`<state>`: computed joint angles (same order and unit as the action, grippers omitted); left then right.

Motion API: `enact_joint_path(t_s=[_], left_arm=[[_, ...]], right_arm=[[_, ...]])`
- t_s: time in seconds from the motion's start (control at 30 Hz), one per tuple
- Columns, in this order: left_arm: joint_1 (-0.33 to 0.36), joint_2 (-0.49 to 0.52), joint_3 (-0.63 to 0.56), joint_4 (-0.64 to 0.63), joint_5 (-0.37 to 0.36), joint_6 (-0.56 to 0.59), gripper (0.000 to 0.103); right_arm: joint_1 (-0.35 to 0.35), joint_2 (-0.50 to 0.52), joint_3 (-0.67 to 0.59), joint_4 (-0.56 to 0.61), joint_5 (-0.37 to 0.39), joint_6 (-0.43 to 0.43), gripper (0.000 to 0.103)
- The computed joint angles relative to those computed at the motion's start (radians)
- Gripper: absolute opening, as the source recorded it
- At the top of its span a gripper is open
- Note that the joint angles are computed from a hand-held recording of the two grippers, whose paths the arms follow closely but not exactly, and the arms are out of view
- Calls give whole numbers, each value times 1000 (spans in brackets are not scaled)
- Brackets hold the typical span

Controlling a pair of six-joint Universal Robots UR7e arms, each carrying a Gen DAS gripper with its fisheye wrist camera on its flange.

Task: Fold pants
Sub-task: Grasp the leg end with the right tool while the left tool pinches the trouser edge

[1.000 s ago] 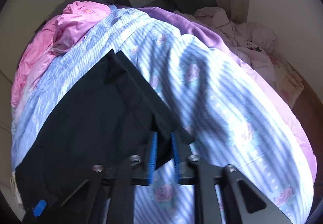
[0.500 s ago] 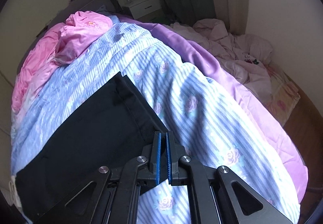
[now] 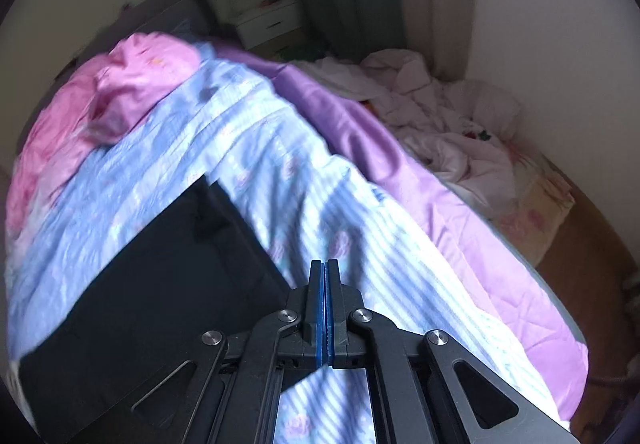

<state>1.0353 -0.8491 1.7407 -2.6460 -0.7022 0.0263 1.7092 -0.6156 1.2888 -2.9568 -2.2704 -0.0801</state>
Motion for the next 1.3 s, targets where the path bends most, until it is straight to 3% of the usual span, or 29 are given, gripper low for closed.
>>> enact_joint_path(t_s=[0.13, 0.33, 0.43, 0.5, 0.67, 0.77, 0.93, 1.3], left_arm=[[-8, 6, 9, -9, 21, 36, 42], [-5, -2, 13, -5, 14, 40, 41], [-4, -6, 13, 1, 8, 29, 38], [-3, -9, 13, 8, 1, 18, 32], [2, -26, 16, 24, -23, -16, 27], [6, -31, 16, 28, -30, -31, 24], [2, -40, 15, 40, -42, -39, 18], [0, -37, 8, 59, -45, -38, 11]], right_arm=[[-9, -53, 90, 17, 105, 54, 7], [-36, -61, 129, 86, 171, 149, 8], [-45, -56, 130, 84, 193, 169, 22], [-49, -53, 126, 84, 211, 181, 25], [-38, -56, 129, 83, 190, 183, 26], [-34, -58, 142, 52, 177, 195, 35], [-50, -58, 155, 63, 201, 239, 35], [-55, -37, 140, 14, 184, 236, 35]])
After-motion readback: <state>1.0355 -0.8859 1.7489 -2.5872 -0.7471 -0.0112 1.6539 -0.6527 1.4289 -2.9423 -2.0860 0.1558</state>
